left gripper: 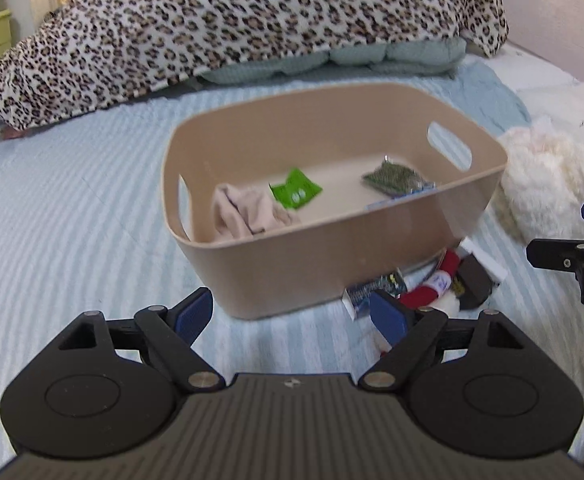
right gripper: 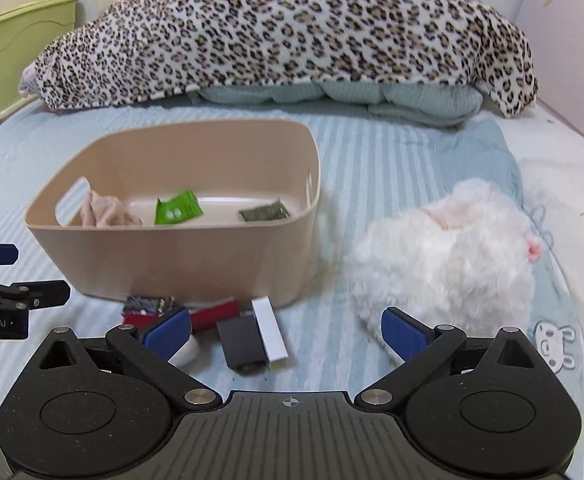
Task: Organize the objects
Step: 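Grasp the small white box with the left tool while the right tool grasps the white card box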
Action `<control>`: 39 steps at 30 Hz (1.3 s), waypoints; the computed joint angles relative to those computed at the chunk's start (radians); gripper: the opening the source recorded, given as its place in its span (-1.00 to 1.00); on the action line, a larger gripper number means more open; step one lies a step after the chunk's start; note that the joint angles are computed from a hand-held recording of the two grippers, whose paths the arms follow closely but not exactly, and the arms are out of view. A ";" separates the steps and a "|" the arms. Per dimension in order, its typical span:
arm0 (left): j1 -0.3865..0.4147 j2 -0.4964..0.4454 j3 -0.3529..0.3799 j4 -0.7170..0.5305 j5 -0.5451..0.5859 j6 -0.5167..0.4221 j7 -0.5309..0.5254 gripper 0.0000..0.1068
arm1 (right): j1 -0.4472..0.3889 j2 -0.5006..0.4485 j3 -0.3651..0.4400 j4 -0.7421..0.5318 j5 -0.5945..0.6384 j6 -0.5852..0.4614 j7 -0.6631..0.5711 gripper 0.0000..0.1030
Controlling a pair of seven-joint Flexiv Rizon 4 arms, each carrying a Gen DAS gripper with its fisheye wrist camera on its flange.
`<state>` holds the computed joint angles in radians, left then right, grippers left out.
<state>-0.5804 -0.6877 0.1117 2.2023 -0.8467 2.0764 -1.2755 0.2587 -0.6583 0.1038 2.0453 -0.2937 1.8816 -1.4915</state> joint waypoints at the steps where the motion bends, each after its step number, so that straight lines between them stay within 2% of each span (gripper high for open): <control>1: -0.003 -0.011 0.002 -0.008 -0.007 -0.004 0.003 0.61 | 0.006 -0.006 -0.007 -0.003 0.002 -0.004 -0.001 1.00; 6: 0.024 -0.053 -0.011 -0.047 -0.007 -0.041 -0.027 0.61 | 0.059 -0.042 -0.062 -0.018 0.011 -0.022 -0.028 1.00; 9: 0.074 -0.070 -0.038 -0.065 0.044 -0.059 -0.096 0.61 | 0.072 -0.065 -0.074 -0.032 0.014 -0.035 -0.041 1.00; 13: 0.153 -0.092 -0.084 -0.088 0.157 -0.058 -0.203 0.61 | 0.044 -0.093 -0.045 -0.058 -0.003 -0.058 -0.054 1.00; 16: 0.082 -0.120 -0.012 -0.132 0.124 -0.091 -0.234 0.64 | 0.036 -0.109 -0.037 -0.079 -0.011 -0.076 -0.059 1.00; 17: 0.083 -0.123 -0.013 -0.141 0.118 -0.100 -0.243 0.68 | 0.036 -0.115 -0.037 -0.087 -0.012 -0.082 -0.059 1.00; 20: 0.180 -0.115 -0.091 -0.138 0.217 -0.094 -0.327 0.68 | 0.040 -0.125 -0.043 -0.102 -0.010 -0.089 -0.058 1.00; 22: 0.158 -0.122 -0.069 -0.151 0.218 -0.109 -0.360 0.68 | 0.021 -0.127 -0.025 -0.109 -0.012 -0.089 -0.057 1.00; 26: 0.023 -0.160 0.073 -0.226 0.156 -0.242 -0.371 0.69 | -0.007 -0.134 0.001 -0.127 -0.019 -0.101 -0.049 0.96; 27: 0.022 -0.166 0.079 -0.238 0.159 -0.264 -0.387 0.70 | -0.006 -0.138 -0.001 -0.132 -0.020 -0.107 -0.048 0.93; 29: 0.061 -0.171 0.041 -0.244 0.185 -0.262 -0.425 0.72 | -0.016 -0.147 0.009 -0.141 -0.028 -0.123 -0.050 0.91; 37: 0.072 -0.168 0.051 -0.244 0.269 -0.280 -0.529 0.72 | -0.146 -0.208 0.153 -0.201 -0.052 -0.123 -0.034 0.73; 39: 0.068 -0.173 0.060 -0.256 0.286 -0.295 -0.554 0.72 | -0.151 -0.214 0.160 -0.203 -0.053 -0.118 -0.027 0.69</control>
